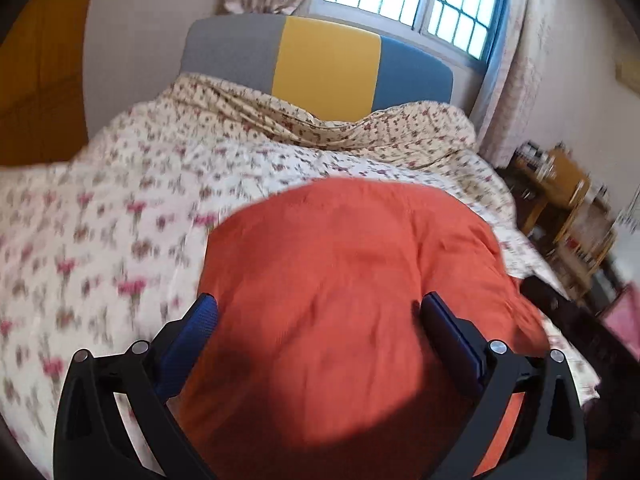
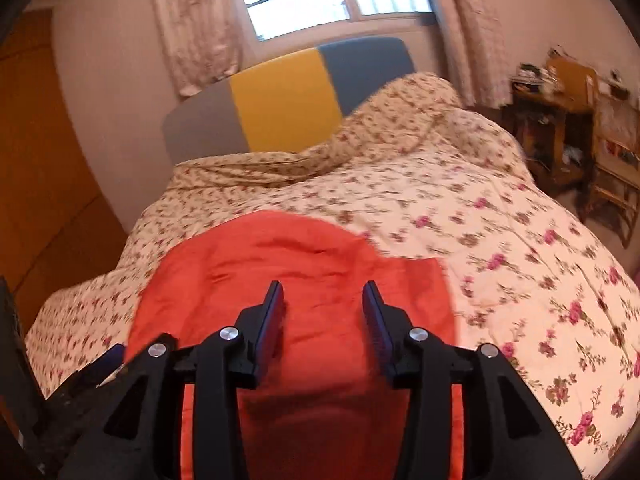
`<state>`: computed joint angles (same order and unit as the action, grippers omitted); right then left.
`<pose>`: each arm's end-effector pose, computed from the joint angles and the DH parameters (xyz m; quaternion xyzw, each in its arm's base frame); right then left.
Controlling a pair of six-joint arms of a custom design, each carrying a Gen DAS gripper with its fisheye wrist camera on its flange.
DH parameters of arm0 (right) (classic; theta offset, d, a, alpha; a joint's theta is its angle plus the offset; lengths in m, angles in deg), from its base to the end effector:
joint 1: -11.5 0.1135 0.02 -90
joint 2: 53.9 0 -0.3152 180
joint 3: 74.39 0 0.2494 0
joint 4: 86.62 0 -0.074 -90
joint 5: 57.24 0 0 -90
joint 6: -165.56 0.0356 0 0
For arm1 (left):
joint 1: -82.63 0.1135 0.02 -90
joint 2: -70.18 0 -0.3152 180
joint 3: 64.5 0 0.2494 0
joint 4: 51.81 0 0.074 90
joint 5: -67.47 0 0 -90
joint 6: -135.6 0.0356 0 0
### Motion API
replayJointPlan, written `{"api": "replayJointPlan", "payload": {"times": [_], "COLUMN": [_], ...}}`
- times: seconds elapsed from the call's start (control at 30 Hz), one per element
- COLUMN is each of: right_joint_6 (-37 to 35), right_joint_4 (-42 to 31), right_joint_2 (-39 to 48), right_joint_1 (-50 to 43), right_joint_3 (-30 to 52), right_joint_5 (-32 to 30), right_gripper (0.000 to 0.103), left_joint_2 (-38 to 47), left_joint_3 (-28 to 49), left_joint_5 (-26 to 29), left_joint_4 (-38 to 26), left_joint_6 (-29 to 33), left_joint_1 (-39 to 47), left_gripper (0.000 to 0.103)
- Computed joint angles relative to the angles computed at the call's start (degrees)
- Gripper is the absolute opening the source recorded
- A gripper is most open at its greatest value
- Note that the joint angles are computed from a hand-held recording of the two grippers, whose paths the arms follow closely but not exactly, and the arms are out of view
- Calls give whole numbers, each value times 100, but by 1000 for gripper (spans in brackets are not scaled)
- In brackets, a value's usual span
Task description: Fold large clothes
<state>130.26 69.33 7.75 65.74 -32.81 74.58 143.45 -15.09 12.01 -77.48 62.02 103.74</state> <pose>0.1226 0.1296 0.2353 0.1426 0.8597 0.1053 0.4791 0.2166 0.0620 0.2359 0.0659 0.8994 -0.1575 0.4023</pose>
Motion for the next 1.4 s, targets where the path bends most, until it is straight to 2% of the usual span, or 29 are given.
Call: {"api": "replayJointPlan", "payload": {"times": [0.1,0.2,0.3,0.5,0.63,0.7,0.8,0.87,0.97,1.2,1.27,1.4], "right_joint_6": [-74,-129,-46,-37,-37,16,172,459,910,2040,2311,2704], "right_joint_4": [275,1123,1715,1943,1906,1703,1227,696,73,-1142,-1456,-1826], "right_joint_2": [533,778,1037,1396,1311,1200,1038,926,756,395,319,-107], "right_joint_1": [-155,-241,-260,-364,-309,-227,-103,72,430,1172,1311,1396], "right_joint_3": [1,-467,-752,-748,-776,-723,-583,-419,-276,-99,-57,-243], "right_joint_5": [-141,-112,-2,62,92,156,266,454,718,966,954,717], "right_gripper": [41,41,41,41,43,45,53,64,67,78,84,89], "left_joint_2": [-40,140,128,129,199,162,124,156,202,407,487,903], "left_joint_3": [-68,33,-233,-677,-699,-647,-405,-234,53,505,606,997], "left_joint_5": [167,174,71,-272,-147,-7,426,658,916,1128,1169,1269], "left_joint_4": [31,-76,329,1187,1274,1103,418,-52,-773,-1731,-1997,-2744], "left_joint_6": [140,155,138,1,0,65,365,624,1086,1901,2163,2984], "left_joint_1": [136,75,-64,-385,-291,-182,212,458,807,1375,1537,1845], "left_gripper": [100,100,100,100,100,100,100,100,100,100,100,100]}}
